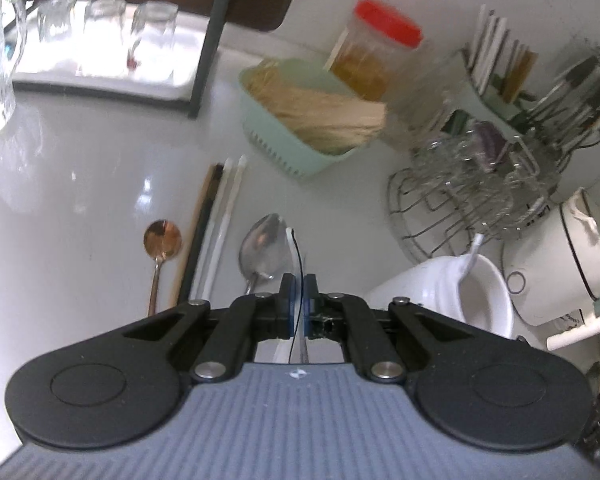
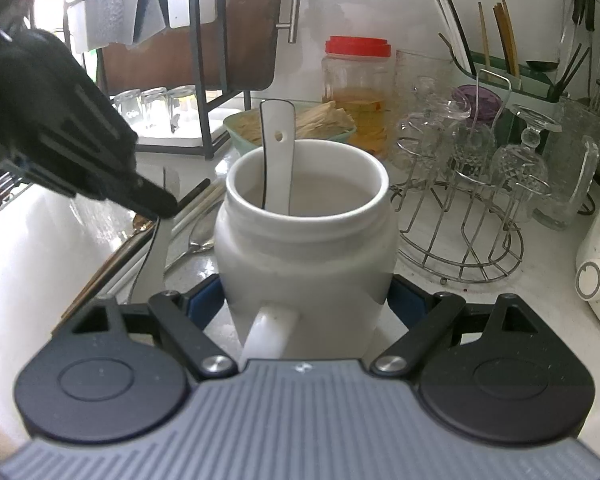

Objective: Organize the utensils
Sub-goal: 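Lift the second white spoon with the left tool above the mug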

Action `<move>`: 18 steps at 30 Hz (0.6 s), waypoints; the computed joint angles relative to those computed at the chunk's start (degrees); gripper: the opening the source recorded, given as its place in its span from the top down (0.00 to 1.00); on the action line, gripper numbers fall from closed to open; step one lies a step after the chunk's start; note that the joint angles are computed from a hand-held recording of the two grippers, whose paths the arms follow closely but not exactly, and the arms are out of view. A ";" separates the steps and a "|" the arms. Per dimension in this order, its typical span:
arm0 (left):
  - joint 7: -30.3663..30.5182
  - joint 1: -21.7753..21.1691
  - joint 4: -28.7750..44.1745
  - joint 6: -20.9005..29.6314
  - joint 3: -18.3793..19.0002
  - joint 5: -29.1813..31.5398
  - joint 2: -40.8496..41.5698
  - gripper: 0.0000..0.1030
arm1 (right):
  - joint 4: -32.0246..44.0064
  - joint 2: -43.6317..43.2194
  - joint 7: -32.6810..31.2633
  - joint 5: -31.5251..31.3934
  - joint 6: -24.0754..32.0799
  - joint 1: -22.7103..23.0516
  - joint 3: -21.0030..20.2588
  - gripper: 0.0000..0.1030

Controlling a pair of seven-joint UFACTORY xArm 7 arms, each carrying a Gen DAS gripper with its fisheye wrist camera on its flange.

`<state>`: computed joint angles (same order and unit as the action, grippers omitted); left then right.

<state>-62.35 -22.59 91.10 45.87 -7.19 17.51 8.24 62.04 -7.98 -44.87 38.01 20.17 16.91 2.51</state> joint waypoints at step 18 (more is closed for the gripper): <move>1.34 -2.00 3.66 0.42 -0.23 7.24 -0.27 0.96 | 1.65 1.63 -3.36 1.99 0.33 -0.49 0.65 0.12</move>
<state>-61.01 -24.59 94.76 46.29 -7.42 24.75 7.97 63.69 -6.35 -48.23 40.00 20.50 16.43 3.16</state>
